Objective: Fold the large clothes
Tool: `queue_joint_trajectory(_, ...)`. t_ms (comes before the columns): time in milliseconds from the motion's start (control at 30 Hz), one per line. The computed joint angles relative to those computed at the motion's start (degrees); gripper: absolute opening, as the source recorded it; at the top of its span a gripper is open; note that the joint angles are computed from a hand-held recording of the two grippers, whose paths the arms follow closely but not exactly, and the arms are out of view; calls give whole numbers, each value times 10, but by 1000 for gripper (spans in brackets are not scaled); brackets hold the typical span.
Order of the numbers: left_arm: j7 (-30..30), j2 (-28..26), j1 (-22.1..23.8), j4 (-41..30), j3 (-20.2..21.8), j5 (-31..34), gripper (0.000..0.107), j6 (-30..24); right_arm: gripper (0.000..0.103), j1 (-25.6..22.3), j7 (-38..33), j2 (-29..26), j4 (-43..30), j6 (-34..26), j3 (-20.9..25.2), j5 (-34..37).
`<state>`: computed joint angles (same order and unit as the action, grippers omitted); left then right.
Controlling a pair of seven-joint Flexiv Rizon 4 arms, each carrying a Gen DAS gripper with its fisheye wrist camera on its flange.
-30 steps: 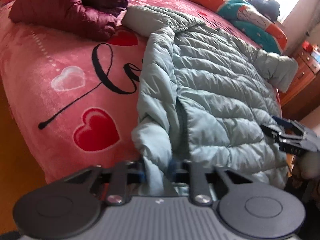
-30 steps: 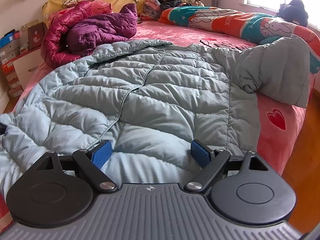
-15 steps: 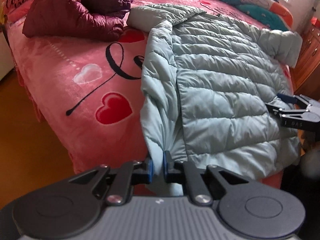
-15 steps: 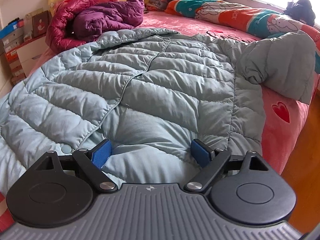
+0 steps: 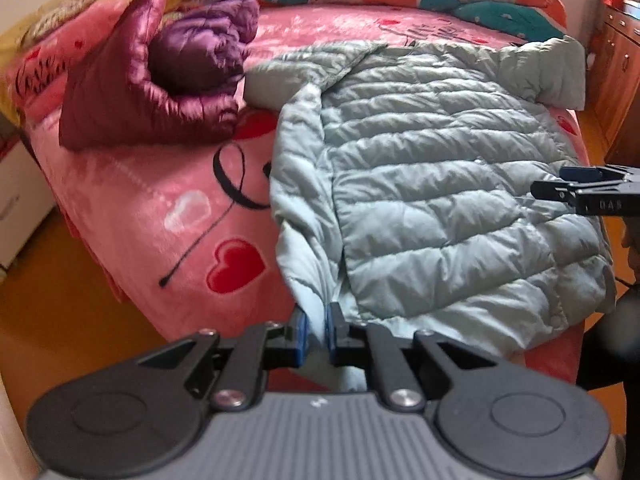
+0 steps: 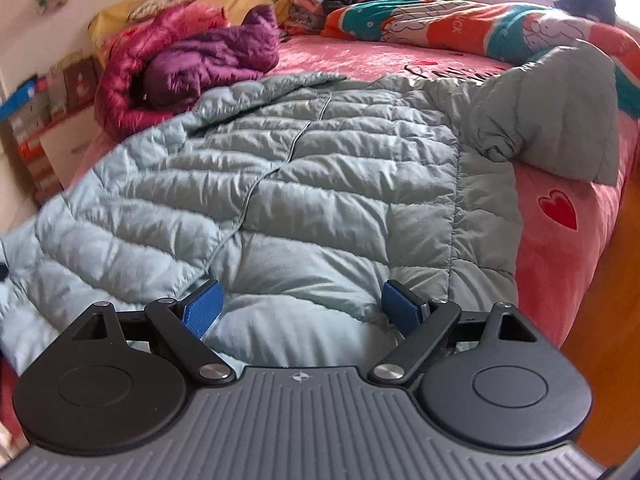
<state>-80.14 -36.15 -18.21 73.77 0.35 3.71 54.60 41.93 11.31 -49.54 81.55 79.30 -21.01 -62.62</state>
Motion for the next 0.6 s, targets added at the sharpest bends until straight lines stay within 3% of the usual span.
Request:
queue_joint_trajectory(300,14,7,-19,-13,5,31,10,39,103,26,214,26,40,54,-81,-108)
queue_joint_trajectory(433,15,3,-29,-28,12,44,27,52,103,16,286,35,45,52,-78,-153)
queue_joint_trajectory(600,24,-19,-33,-63,12,45,39,56,103,0,342,38,38,34,-58,-194)
